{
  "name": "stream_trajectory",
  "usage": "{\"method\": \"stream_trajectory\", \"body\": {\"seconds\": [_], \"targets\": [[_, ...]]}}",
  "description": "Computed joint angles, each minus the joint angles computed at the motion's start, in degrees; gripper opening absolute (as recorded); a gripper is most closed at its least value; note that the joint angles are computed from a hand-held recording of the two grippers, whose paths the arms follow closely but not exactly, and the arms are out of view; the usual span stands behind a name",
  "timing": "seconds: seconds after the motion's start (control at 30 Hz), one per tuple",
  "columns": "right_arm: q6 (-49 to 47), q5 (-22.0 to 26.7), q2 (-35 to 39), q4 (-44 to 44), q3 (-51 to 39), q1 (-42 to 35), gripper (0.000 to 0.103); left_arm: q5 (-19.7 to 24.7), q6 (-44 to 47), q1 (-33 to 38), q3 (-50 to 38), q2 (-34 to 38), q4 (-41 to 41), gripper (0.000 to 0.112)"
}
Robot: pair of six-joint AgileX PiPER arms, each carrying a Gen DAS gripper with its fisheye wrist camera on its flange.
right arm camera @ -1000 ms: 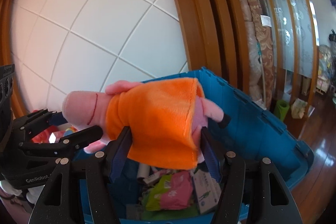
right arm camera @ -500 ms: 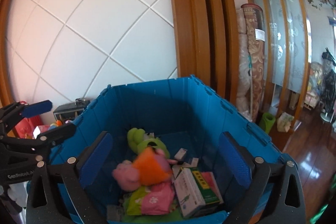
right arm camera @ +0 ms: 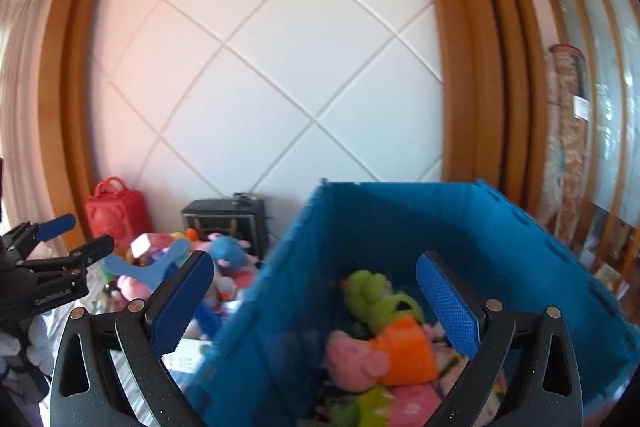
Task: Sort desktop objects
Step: 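Move both tools back over the bed toward the white bear and green-white box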
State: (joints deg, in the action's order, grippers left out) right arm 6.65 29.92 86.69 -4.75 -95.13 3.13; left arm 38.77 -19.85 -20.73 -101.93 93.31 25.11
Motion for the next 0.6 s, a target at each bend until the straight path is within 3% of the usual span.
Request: {"method": "stream_trajectory", "body": {"seconds": [0.17,0.27,0.37,0.47,0.6], "targets": [[9.8,0.9,4.4,-10.9,-4.7,10.4,0.103,-2.8,16.0,14.5,4.9,0.3,-17.1,0.082],[15.0,3.7,9.0,-17.4,-10.3,16.5,0.103,-1.9,28.7,22.8,5.8,3.3,-28.0,0.081],[16.9,6.3,14.1,-19.4,-15.8,20.9,0.103,0.3,37.6,28.4,4.3,8.5,-33.3,0.081],[18.1,10.7,20.8,-20.1,-22.5,24.3,0.103,2.2,44.6,32.3,2.0,14.2,-37.9,0.081],[19.3,20.1,32.3,-18.6,-34.2,26.0,0.103,6.3,51.3,36.1,-2.8,22.5,-41.7,0.081]]}}
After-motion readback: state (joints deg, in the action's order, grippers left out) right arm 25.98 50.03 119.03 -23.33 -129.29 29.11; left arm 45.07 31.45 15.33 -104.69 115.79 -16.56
